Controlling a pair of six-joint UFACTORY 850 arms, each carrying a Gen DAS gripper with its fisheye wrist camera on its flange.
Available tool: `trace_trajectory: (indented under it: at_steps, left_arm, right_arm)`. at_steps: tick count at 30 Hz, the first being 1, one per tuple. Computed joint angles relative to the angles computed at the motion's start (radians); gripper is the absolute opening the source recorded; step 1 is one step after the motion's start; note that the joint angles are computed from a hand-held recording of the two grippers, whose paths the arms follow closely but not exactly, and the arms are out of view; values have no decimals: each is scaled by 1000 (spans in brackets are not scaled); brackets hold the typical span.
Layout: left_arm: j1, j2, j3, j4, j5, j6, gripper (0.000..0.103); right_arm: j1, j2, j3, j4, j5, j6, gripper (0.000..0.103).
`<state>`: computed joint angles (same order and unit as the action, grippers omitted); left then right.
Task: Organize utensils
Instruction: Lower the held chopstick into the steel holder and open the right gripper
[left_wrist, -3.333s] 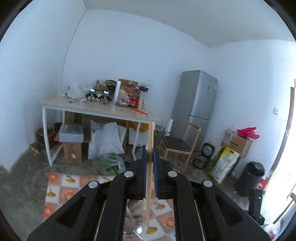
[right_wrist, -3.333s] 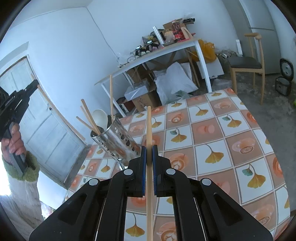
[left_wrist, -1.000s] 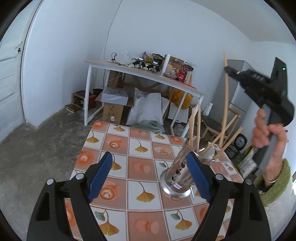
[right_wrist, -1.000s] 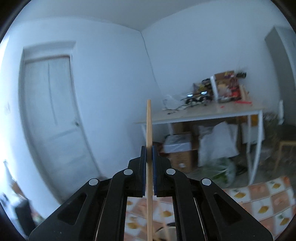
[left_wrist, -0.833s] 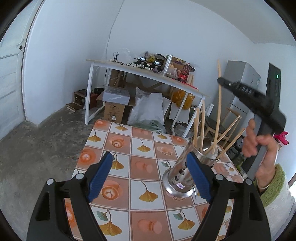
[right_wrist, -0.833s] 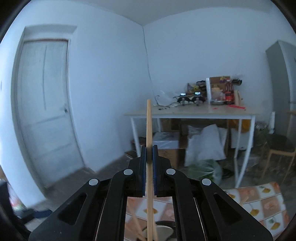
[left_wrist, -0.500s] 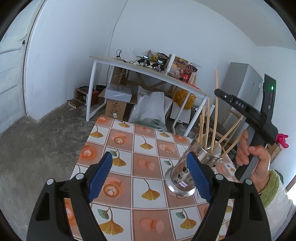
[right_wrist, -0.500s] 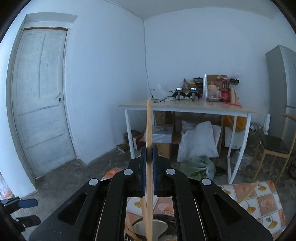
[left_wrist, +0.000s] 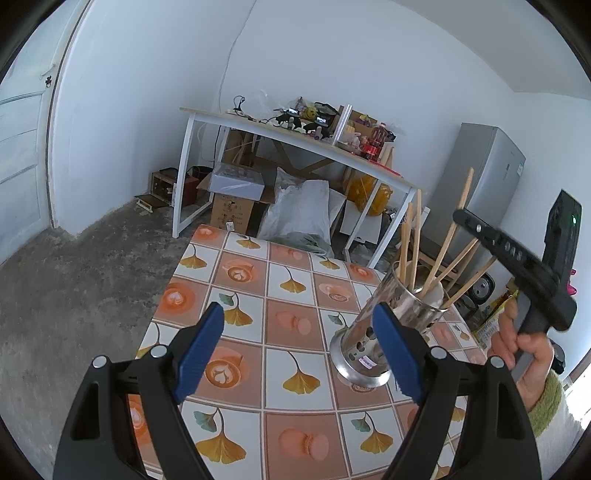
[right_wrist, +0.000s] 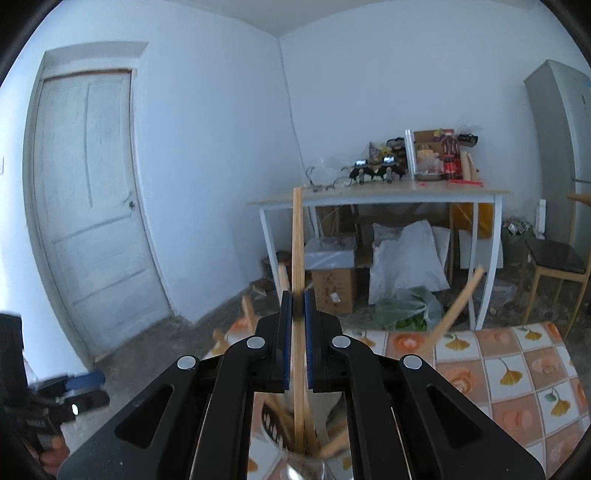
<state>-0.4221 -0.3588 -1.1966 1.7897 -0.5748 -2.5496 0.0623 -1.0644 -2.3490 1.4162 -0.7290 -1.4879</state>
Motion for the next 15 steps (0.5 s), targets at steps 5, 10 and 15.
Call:
trace_trajectory:
  at_steps: [5, 10, 15]
  left_arm:
    - [-12, -3, -8, -19, -3, 21, 82]
    - [-31, -8, -21, -61, -6, 64, 85]
    - [-58, -9, -30, -95, -13, 100, 88]
  right_arm:
    - [11, 27, 53, -79, 35, -15, 9]
    - [4, 51, 64, -115, 15, 15, 33]
    - [-29, 195, 272, 67, 8, -200, 54]
